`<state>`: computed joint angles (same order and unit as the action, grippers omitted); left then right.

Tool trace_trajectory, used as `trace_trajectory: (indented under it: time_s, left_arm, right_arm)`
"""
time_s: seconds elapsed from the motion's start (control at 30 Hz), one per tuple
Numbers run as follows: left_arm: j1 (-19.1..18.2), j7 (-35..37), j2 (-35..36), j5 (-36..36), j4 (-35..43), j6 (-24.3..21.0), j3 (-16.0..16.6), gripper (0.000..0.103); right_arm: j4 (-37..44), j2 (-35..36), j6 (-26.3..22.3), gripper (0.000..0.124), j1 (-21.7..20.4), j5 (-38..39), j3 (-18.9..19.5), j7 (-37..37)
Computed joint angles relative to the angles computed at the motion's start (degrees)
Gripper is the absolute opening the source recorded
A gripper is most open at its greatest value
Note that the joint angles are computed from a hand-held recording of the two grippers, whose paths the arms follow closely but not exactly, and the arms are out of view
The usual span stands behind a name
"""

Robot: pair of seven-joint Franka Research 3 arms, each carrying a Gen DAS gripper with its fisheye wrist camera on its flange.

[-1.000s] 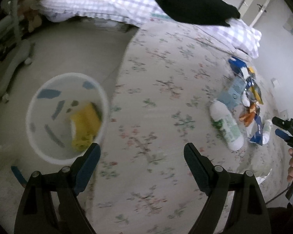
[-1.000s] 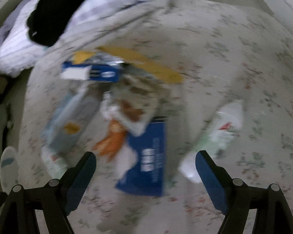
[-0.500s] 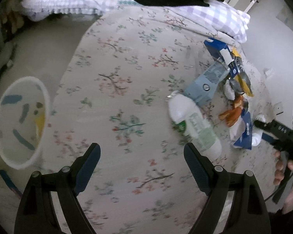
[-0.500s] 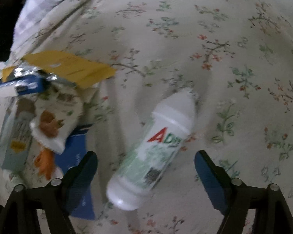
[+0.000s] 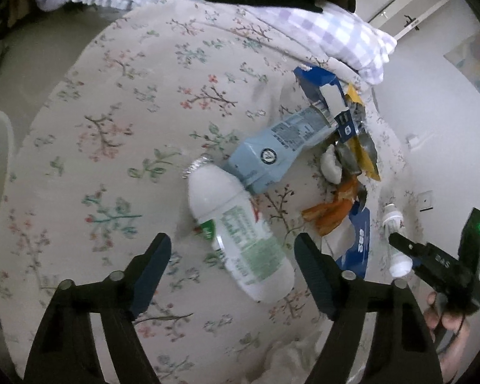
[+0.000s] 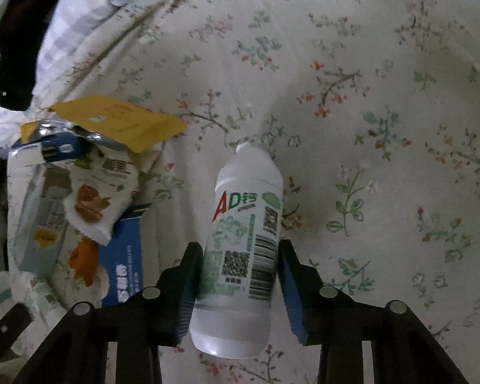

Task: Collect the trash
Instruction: 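Grasp the white AD bottle with the right tool while the left tool grasps the green-label bottle, then carry both bottles over the wastebasket and open both tools to drop them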

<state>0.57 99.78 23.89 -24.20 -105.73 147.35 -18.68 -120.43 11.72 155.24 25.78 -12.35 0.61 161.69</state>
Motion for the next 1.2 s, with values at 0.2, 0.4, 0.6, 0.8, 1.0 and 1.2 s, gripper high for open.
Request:
trace_trajectory:
  time_s: [0.2,0.4,0.6,0.8,1.0,1.2]
  left_arm:
    - [-2.28,-3.88,2.02,3.97,0.69,2.98,0.97,0.064]
    - [-0.07,-2.58,2.06,4.01,0.34,3.50,-1.08,0.047]
    - [1.40,0.79,-0.36,2.58,-1.91,3.83,-1.28,0.045]
    - [2.87,5.35,-4.11,0.25,-5.30,4.83,-0.55,0.045]
    - [4.31,9.22,-7.13,-3.63,-7.47,4.92,1.35,0.045]
    - [5.65,11.59,-9.30,-6.53,-8.87,4.49,3.85,0.045]
  right_arm:
    - [-0.60,-1.71,-0.02,0.041,0.33,-2.87,0.15,0.66]
    - [1.15,-1.17,-0.66,0.041,0.62,-3.52,0.63,0.95]
    - [4.21,-0.18,-1.42,0.041,1.44,-4.92,0.55,0.86]
    - [8.56,1.62,-2.38,0.041,2.67,-5.46,0.78,-0.17]
    - [14.86,5.10,-3.78,0.041,4.68,-5.07,0.64,-1.86]
    - [23.35,10.78,-5.52,0.041,7.21,-2.89,0.62,-5.29]
